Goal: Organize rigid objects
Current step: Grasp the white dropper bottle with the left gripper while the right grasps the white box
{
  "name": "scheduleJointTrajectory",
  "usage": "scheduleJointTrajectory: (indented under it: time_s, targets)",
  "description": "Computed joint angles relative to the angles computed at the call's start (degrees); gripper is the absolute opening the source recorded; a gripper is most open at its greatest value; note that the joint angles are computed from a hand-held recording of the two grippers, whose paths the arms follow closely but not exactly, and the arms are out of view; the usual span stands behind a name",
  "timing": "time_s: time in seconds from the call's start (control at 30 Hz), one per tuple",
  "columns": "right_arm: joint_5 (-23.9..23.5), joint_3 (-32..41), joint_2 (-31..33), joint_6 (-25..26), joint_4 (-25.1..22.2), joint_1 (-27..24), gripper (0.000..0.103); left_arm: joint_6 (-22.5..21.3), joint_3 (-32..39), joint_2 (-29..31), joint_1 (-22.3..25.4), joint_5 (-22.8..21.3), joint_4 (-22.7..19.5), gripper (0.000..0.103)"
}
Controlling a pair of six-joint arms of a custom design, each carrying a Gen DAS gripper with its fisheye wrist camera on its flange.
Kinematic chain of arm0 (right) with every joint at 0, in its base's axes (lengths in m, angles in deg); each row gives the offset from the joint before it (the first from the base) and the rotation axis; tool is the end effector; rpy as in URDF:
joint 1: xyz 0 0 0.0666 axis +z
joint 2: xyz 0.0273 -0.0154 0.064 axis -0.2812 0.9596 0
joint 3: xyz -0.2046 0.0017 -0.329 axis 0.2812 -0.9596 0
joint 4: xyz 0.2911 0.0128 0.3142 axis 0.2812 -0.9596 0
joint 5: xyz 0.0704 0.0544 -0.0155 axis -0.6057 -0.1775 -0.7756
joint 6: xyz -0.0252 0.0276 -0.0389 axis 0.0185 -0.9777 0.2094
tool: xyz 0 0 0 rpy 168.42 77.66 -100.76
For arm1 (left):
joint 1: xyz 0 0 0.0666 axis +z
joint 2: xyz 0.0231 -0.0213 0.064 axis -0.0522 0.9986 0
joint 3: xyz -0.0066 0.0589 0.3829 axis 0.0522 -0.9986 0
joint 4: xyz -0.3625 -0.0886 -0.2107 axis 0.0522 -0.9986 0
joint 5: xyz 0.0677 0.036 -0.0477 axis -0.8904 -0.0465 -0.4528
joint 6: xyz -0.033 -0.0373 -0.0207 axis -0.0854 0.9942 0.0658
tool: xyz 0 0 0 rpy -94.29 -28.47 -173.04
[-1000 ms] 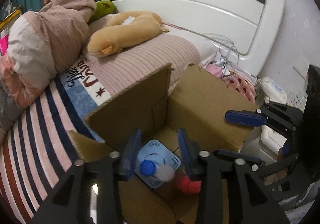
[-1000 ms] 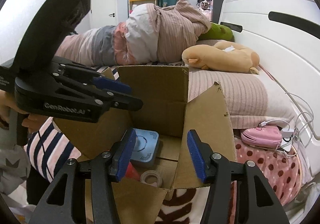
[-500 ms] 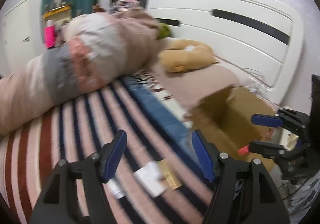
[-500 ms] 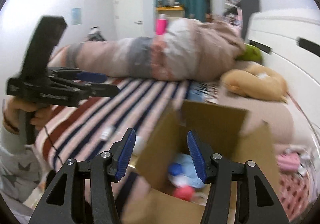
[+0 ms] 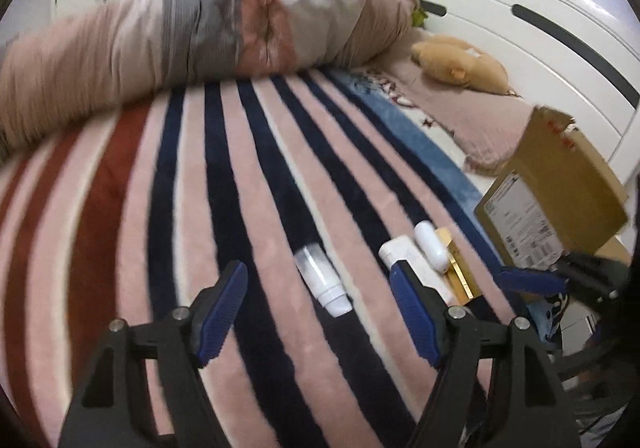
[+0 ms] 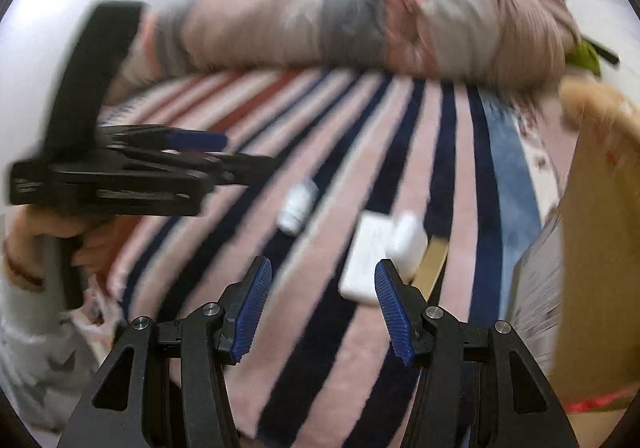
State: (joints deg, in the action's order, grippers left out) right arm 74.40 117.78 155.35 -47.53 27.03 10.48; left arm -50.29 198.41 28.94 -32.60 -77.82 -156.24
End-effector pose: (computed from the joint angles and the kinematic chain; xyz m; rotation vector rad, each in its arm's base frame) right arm 0.4914 0.2452 0.5041 -0.2751 2.4330 0.2268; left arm 0.5829 -0.3374 0.5239 0.5847 2.4090 -0.4355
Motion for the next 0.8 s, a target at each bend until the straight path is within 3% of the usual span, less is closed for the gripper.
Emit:
scheduleJointTrajectory:
  time_s: [0.1, 0.17, 0.27, 0.3, 0.43, 0.53, 0.63, 0.8]
  targets:
    - [0.26, -0.64, 2.53, -2.85, 0.43, -1.38, 0.05, 1.85, -0.45, 1.62, -0.3, 0.52, 0.37, 0.069]
    - [-0.36, -0.52, 3.59, -3.7, 0.42, -2.16, 0.05, 3.09, 0.35, 3.11, -0.48, 1.87, 0.27, 0.062]
    - [-2.62, -0.96, 4.26, -3.57, 1.4, -3.05, 0.047, 4.99, 0.88, 4.64, -0.84, 2.57, 0.82, 0.052]
    - [-2.73, -0.52, 4.72, -3.34, 1.31, -3.11, 0.046, 5.36, 1.14, 5.09, -1.01, 2.24, 0.92, 0.044]
    - [-1.37, 0.29, 5.72, -3.07, 1.91, -2.86, 0.044, 5.48, 1.63, 5.99, -1.64, -1.32, 1.42, 0.027]
    - [0.46, 0.64, 6.25, -3.14, 1.48, -2.62, 0.035, 4.75, 1.33, 5.6, -1.61, -1.32, 1.01, 0.024]
    - [0.7, 0.23, 5.69, -1.4, 1.44, -2.47, 0.033, 3.31, -1.34, 3.35, -1.39, -0.69, 0.83, 0.024]
    - [-5.77, -1.99, 2.79, 0.55, 0.23, -2.17, 0.032, 1.49, -8.53, -2.37, -0.83, -0.58, 0.08, 0.024]
